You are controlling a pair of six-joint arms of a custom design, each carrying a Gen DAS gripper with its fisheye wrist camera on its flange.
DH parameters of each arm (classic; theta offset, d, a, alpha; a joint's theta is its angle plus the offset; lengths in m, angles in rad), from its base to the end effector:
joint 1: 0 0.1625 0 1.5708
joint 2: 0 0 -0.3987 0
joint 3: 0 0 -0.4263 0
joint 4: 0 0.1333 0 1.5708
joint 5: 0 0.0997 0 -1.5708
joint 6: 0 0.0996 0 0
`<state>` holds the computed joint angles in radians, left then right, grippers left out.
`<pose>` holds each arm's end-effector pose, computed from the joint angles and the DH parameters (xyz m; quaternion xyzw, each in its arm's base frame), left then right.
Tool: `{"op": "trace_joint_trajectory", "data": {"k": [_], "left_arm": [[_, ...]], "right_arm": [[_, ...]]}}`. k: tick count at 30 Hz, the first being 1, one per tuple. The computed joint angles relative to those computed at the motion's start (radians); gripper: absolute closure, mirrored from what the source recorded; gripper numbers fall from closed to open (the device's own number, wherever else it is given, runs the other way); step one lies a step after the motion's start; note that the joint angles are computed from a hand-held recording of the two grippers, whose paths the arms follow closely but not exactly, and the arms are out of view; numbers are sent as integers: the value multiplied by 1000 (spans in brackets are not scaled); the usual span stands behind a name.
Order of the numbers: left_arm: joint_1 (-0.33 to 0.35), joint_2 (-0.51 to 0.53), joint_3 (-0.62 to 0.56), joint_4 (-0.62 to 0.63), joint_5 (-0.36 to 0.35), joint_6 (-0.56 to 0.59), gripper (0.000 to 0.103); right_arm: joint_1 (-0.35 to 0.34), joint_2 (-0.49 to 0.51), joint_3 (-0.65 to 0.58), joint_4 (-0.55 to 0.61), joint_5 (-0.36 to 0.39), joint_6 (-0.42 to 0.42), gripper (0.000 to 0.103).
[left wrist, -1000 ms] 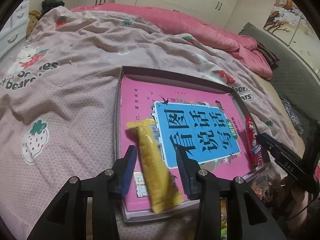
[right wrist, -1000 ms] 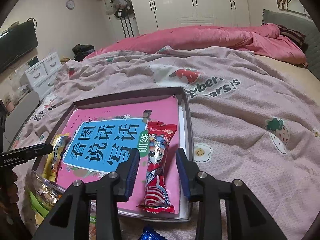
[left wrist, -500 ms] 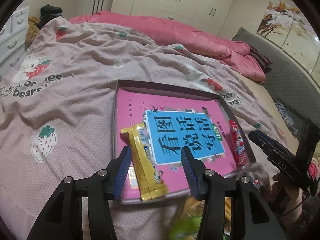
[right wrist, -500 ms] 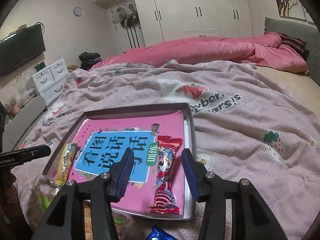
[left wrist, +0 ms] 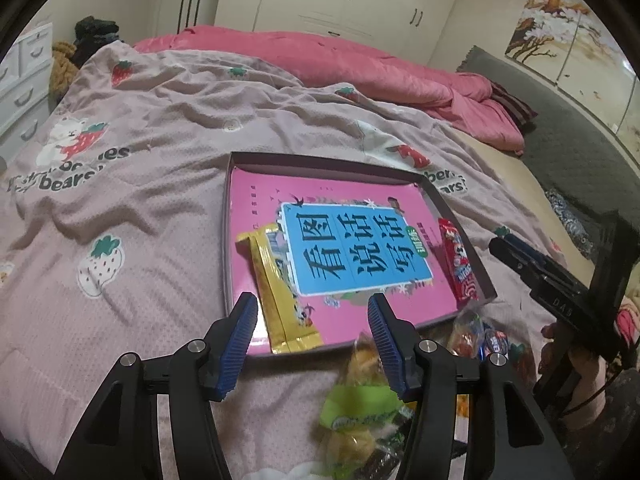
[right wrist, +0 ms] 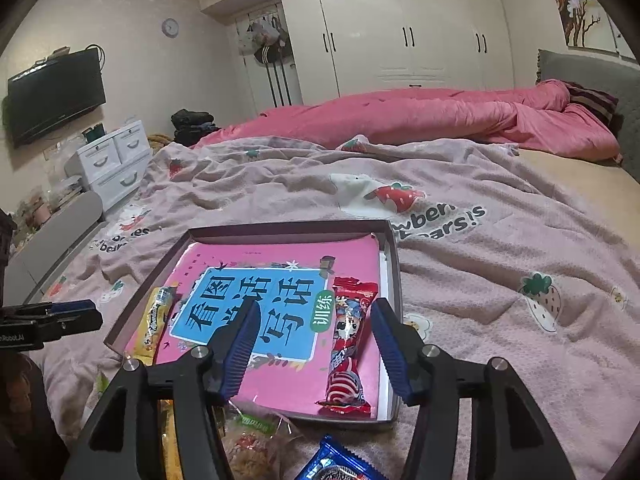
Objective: Organize snacks
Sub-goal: 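Move both tools back toward the remaining snack pile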
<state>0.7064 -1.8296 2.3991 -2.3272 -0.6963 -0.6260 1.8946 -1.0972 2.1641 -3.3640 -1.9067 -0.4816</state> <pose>-0.1429 -0.3976 0.2738 0.0680 0.9003 -0.3480 0.2525 0.2622 -0.4654 0.1399 0.3066 -0.8712 0.3368 0.1834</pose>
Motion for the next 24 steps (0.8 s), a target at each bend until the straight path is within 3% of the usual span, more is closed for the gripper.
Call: {"op": "trace_joint_trajectory", "data": {"k": [15, 24], "left_arm": [[-53, -88, 30, 203, -38, -130, 43], [-72, -97, 32, 234, -66, -138, 43]], "right_arm": [[16, -44, 42, 5, 8, 9, 39], [24, -71, 67, 27, -8, 33, 39]]}}
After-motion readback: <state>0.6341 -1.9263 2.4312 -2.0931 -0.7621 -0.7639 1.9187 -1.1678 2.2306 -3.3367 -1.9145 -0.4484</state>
